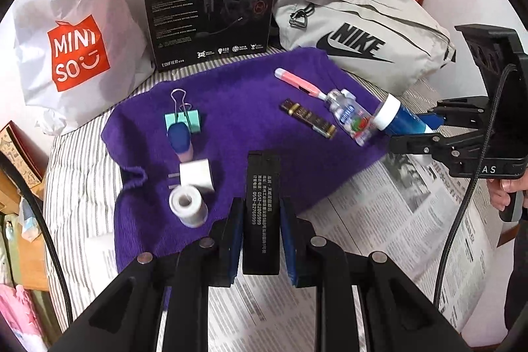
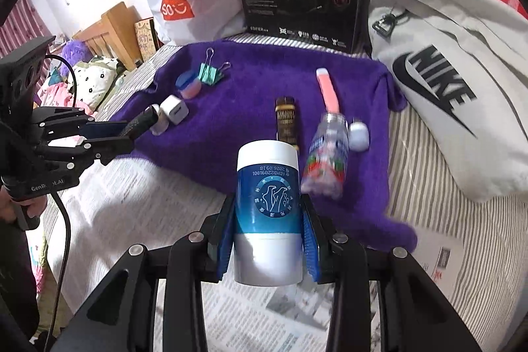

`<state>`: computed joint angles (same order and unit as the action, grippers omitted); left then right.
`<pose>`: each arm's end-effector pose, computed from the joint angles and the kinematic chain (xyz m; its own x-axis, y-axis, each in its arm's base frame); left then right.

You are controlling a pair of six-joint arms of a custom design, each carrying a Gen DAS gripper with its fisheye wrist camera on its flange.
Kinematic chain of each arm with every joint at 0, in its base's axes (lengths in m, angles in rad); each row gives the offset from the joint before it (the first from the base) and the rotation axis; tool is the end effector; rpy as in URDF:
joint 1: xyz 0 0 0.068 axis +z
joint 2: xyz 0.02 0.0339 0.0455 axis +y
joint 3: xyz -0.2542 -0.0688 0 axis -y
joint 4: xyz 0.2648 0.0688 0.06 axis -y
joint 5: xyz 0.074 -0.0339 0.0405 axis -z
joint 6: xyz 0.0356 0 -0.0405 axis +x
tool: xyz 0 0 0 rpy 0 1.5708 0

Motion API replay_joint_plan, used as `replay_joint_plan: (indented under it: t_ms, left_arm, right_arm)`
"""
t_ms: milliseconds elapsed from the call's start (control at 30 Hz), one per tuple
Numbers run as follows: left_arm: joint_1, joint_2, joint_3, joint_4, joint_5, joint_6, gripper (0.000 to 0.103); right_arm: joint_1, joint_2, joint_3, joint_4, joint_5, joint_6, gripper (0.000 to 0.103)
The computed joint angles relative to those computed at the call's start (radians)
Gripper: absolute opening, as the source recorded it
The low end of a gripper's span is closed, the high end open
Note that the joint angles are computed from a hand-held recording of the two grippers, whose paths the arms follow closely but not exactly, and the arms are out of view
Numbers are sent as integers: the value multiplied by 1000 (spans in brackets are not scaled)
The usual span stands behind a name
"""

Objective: Organize rigid objects
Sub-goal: 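Carry the power bank with the left tool while the right tool carries the deodorant stick onto the towel, then lower the deodorant stick onto the towel with the right tool while the left tool lowers the power bank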

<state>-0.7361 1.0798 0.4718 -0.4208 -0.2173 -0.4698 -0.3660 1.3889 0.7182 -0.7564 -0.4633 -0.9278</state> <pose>0.1592 -0.1339 0.1425 -0.8256 0.1515 -0.5436 0.2237 0.9722 -0.0688 0.2241 -0.0689 0.1412 -0.7625 -0.4745 -0.4398 -0.5835 0.7981 0.1506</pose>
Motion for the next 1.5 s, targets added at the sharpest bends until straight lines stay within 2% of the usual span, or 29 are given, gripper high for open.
replay_joint_plan:
  t_ms: [433, 667, 800, 1133, 1500]
  left_arm:
    - [175, 55, 10, 46, 77, 140, 21]
    - [240, 88, 16, 75, 116, 185, 21]
    - [259, 98, 13, 95, 142, 188, 21]
    - [303, 132, 25, 123, 179, 221, 21]
    - [318, 165, 41, 125, 199, 233, 21]
  right_arm:
    - [226, 277, 162, 239, 65, 248, 36]
    - [317, 471, 302, 306, 117, 338, 36]
    - [349, 559, 359, 325, 160, 353, 36]
    - [383, 637, 416, 337, 195, 360, 36]
    - [411, 652, 421, 368, 211, 342, 37]
